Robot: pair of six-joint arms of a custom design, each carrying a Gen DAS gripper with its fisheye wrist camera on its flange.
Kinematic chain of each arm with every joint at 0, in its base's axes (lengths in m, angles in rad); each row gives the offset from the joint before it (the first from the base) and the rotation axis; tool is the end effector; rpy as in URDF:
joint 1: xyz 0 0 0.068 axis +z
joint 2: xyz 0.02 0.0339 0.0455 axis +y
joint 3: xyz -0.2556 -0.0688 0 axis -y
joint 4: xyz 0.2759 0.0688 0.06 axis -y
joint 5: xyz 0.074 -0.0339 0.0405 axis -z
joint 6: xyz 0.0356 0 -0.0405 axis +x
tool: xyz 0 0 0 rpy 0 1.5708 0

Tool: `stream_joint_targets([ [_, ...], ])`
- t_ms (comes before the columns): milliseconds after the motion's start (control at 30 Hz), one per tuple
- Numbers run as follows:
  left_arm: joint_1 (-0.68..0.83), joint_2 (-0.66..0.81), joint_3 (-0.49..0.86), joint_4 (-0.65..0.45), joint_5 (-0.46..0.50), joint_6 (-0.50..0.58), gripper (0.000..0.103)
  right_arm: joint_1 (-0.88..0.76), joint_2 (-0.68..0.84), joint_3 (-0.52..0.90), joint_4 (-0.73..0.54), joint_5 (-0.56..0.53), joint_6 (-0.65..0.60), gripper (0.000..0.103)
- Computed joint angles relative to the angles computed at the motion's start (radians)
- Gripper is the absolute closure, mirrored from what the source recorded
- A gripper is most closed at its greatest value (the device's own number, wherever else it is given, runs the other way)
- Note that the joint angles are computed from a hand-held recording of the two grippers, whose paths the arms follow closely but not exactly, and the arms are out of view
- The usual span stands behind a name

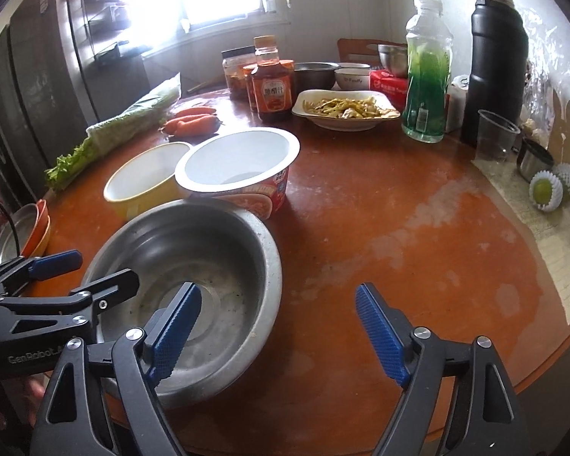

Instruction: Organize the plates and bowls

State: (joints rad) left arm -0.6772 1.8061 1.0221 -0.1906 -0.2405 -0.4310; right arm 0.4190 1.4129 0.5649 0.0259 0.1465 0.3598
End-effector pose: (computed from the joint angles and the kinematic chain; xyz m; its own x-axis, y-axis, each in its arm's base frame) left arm 0.3001 -0.2304 0.1199 -0.7966 0.1199 -0.5925 0.1888 0.9804 -0.0555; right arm 0.2594 0.1098 0.1187 -0.7361 0.0535 -0.6747 -0.0561 0.9886 0.1396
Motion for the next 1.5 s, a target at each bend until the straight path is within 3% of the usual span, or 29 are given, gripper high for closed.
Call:
stream_joint_targets([
  [100, 0.002, 0.000, -0.009, 0.017, 0.011, 0.001, 0.017, 0.000, -0.007, -0.008, 0.007, -0.008, -0.005, 0.025],
  [400, -0.002, 0.030, 0.012, 0.009, 0.015, 0.018, 0.035, 0.009, 0.010, 0.010, -0.010, -0.049, -0.006, 0.051],
  [467, -0.004, 0.049, 0.031, -0.010, 0.005, 0.029, 0.047, 0.018, 0.011, 0.013, -0.012, -0.045, -0.004, 0.052],
  [733, 0.006, 0.036, 0.006, 0.002, 0.040, 0.040, 0.074, 0.042, 0.005, 0.011, -0.012, -0.053, 0.006, 0.062],
  [867, 0.009, 0.007, -0.025, 0.008, 0.052, 0.042, 0.076, 0.067, 0.004, 0.014, -0.010, -0.066, 0.011, 0.065],
  [1500, 0.139, -0.271, -0.287, 0.023, 0.049, 0.064, 0.076, 0.276, 0.147, 0.186, -0.038, 0.008, 0.039, 0.065],
])
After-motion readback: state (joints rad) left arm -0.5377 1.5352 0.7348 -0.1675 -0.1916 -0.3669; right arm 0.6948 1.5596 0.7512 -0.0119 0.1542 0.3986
